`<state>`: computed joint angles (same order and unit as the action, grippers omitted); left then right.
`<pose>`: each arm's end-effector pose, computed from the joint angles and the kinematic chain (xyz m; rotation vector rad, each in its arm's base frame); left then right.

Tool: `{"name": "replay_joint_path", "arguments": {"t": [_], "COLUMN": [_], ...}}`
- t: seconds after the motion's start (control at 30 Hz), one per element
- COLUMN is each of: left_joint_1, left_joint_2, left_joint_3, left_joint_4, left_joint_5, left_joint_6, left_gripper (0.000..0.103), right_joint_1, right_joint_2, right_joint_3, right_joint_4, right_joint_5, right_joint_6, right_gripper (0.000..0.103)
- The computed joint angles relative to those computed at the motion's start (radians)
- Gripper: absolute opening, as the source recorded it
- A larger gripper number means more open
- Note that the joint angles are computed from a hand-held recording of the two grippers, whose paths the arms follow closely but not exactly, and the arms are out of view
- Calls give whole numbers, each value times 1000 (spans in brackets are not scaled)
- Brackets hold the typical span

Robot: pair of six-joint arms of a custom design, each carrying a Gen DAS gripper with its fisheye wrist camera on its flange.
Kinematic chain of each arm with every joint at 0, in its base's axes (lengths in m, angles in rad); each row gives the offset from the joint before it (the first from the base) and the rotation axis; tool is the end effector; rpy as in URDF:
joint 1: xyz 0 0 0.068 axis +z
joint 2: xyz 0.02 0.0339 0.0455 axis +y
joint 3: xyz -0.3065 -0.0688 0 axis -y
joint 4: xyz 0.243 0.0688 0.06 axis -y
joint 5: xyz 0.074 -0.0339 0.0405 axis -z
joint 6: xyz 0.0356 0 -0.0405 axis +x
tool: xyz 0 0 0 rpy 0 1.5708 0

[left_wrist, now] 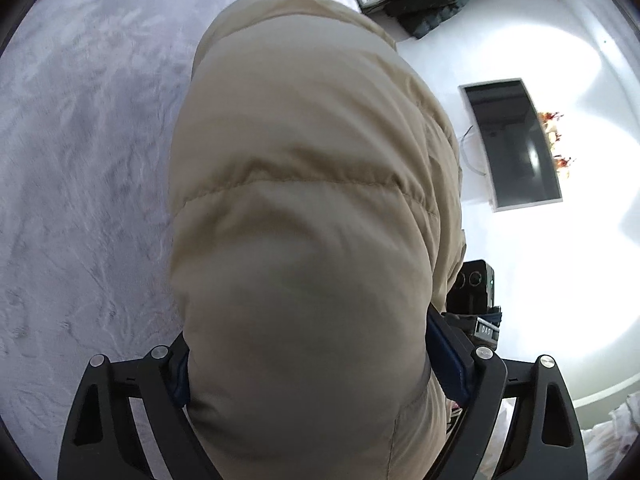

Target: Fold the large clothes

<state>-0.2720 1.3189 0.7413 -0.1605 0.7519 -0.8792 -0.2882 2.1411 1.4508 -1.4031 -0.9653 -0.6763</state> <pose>0.2381 -0.0916 0.2606 -0.3267 2.4837 -1.4112 0.3573 -0.0754 0.1813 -0.1483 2.7015 1.5761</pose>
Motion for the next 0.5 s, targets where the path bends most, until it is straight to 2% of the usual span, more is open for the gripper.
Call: {"name": "replay_joint_path", "arguments": {"t": [0.1,0.2,0.27,0.33,0.37,0.43,0.5], "left_joint_1": [93,270,412,554,604,733,820], "left_joint_2": [-42,-54,-17,57,104,200,297], "left_joint_3": [9,80,160,263,315,415,504], "left_joint_4": [-73,-279,-468,-667,-733,-875,-947], "left_joint_5": [66,173,232,263,267,263,251], "left_joint_6": [72,265,460,674,751,934,1044], "left_gripper": [91,91,91,91,91,91,91], "right_joint_1": [48,113,174,268,278,363,455], "right_joint_2": [-80,-130,-162,-181,-178,-170,-135], "right_joint_3": [-39,-57,-75,-86,-92,-100,-95], "right_joint_4": [55,126,211,348,359,500,667], "right_joint_5": [-32,-60,-81,-102,-107,-123,-132], "right_joint_6": [73,166,264,417,419,564,717], "right_gripper": [49,49,49,49,49,48,48]}}
